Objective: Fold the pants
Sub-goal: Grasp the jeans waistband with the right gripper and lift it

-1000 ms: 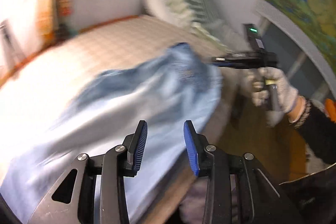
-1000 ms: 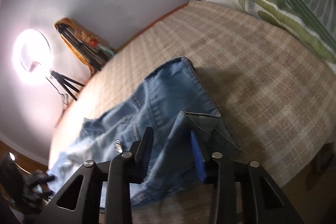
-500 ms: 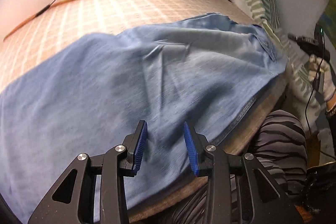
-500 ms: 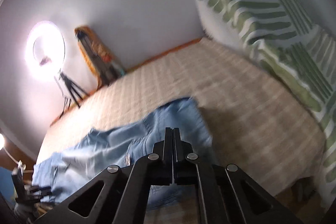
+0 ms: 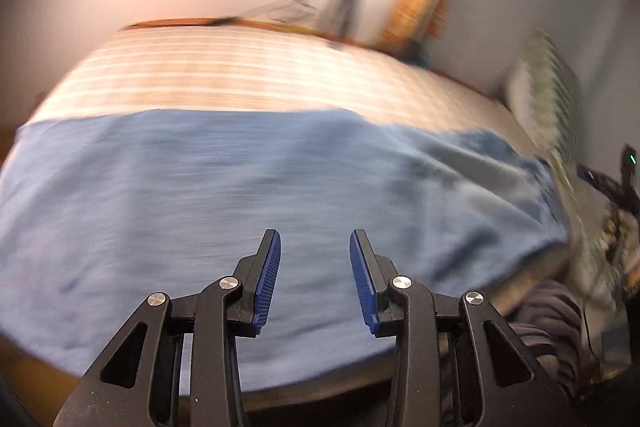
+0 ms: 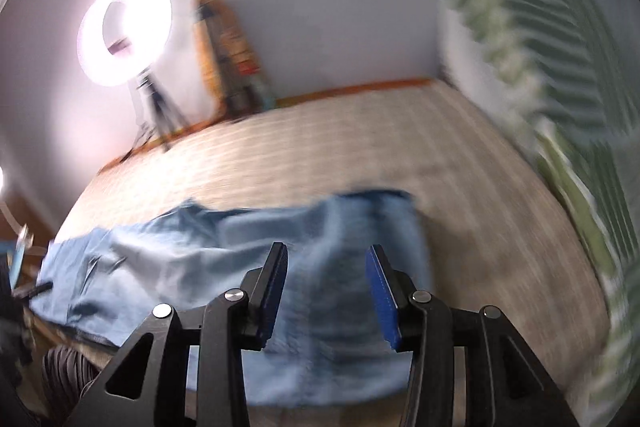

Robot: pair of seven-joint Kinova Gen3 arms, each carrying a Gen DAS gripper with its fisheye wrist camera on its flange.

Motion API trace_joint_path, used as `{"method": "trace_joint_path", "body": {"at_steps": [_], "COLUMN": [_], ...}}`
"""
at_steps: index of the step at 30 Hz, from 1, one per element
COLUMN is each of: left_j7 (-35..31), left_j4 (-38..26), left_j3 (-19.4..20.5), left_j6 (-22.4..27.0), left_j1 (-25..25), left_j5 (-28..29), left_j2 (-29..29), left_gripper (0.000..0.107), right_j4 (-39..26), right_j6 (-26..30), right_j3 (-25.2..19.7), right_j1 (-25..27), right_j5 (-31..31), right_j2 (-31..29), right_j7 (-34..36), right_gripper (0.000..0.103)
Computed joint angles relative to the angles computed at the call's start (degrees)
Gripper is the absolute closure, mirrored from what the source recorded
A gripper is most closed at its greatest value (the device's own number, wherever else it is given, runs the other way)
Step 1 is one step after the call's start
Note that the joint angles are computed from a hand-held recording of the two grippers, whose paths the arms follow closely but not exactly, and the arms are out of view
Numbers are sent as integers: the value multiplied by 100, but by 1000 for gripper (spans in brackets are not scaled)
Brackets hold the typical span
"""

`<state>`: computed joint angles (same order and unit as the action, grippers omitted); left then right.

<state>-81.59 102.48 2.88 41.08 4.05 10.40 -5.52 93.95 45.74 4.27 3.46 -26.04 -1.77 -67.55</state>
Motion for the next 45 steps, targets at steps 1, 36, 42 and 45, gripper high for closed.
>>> {"method": "trace_joint_path", "body": {"at_steps": [1,36,42,45], "left_j7": [233,1842,1904,1947], "left_j4": [93,1035,994,1008], "left_j3": [46,72,99,93], "left_j6": [-40,-693,-641,-671], "left_j1": [-138,-699,-687,-678], "left_j5": [-176,-2110,-2200,-2212], "left_j2": [-75,-291,-257,-263], "left_gripper": [73,73,73,73], "right_j4": [-184,-4231,-3770,-3080], "right_j6": [41,1910,1568,1070], "right_j3": [-96,-805,-903,-935], "right_j1": [-108,-1433,-1074,-601], "right_j5": [19,2345,1865,1414], "right_j2": [176,3396,3110,2571], "right_j7": [81,-87,-94,-103], "right_gripper": [57,103,59,55]}}
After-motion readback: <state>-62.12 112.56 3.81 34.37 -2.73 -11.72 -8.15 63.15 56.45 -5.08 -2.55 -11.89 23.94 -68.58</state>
